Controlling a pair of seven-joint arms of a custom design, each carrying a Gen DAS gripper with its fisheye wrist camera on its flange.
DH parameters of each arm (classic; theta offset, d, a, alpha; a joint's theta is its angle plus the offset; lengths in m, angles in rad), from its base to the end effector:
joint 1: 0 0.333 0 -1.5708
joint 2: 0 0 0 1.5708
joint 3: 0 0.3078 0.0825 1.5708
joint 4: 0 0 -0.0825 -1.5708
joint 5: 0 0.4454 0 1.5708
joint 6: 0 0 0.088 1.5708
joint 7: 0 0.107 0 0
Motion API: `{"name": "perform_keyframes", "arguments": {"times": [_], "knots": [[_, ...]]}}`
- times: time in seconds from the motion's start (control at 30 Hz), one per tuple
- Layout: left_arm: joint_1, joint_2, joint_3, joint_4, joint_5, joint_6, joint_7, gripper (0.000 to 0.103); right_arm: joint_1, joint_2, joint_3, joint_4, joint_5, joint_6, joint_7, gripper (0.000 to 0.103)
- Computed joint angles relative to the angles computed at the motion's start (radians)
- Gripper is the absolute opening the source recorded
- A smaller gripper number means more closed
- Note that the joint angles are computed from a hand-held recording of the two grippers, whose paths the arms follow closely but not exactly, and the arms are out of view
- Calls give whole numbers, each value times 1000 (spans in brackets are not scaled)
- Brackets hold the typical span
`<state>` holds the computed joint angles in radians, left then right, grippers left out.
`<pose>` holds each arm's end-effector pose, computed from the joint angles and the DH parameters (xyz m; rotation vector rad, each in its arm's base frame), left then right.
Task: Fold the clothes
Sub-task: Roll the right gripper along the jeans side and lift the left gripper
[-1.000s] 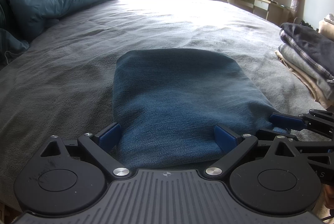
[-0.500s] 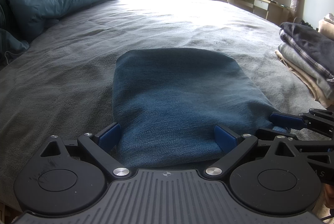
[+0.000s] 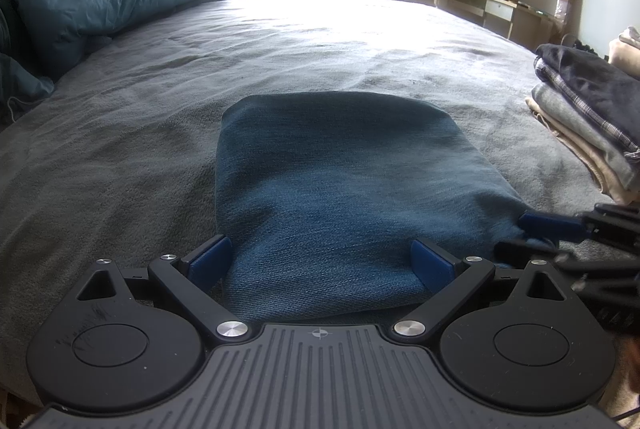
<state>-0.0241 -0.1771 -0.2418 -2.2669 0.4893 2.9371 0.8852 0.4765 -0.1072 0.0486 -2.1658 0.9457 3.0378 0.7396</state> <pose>0.5604 -0.1885 0.4854 -1.6949 1.7510 -0.8727 0.5536 0.2499 0.4976 -1.8319 1.1331 -0.4675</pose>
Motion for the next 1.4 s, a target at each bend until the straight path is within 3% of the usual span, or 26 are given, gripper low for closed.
{"name": "perform_keyframes", "arguments": {"times": [0.1, 0.17, 0.27, 0.4, 0.47, 0.6, 0.67, 0.83, 1.13, 1.27, 1.37, 1.4], "knots": [[-4, -1, 7, -7, -16, 12, 12, 98, -6, -17, -25, 23, 101, -45, 1, 49], [-3, 0, 7, -8, -21, 18, 18, 98, -35, -8, -29, 41, 94, -66, 87, 49], [-7, 2, 11, -7, -39, 19, 33, 98, -92, 44, -39, 107, 87, -183, 251, 50], [-12, 3, 16, -11, -65, 28, 52, 99, -167, 152, -30, 242, 247, -366, 265, 52], [-17, 4, 21, -12, -86, 34, 70, 99, -204, 207, -14, 303, 277, -454, 304, 62], [-31, 7, 36, -18, -148, 45, 117, 101, -252, 225, 21, 315, 254, -503, 367, 63], [-40, 10, 45, -20, -186, 52, 144, 102, -273, 208, 24, 285, 261, -568, 397, 60], [-76, 13, 78, -34, -309, 79, 251, 103, -287, 138, 12, 190, 354, -661, 347, 61], [-153, 21, 137, -49, -588, 120, 476, 103, -318, 327, 38, 402, 355, -751, 399, 64], [-261, 1, 230, -68, -819, 172, 668, 99, -348, 346, 59, 414, 375, -773, 390, 58], [-507, -17, 452, -49, -1199, 200, 988, 98, -355, 335, 65, 395, 392, -767, 365, 56], [-579, -19, 525, -27, -1328, 177, 1090, 98, -355, 333, 67, 391, 397, -761, 357, 56]]}}
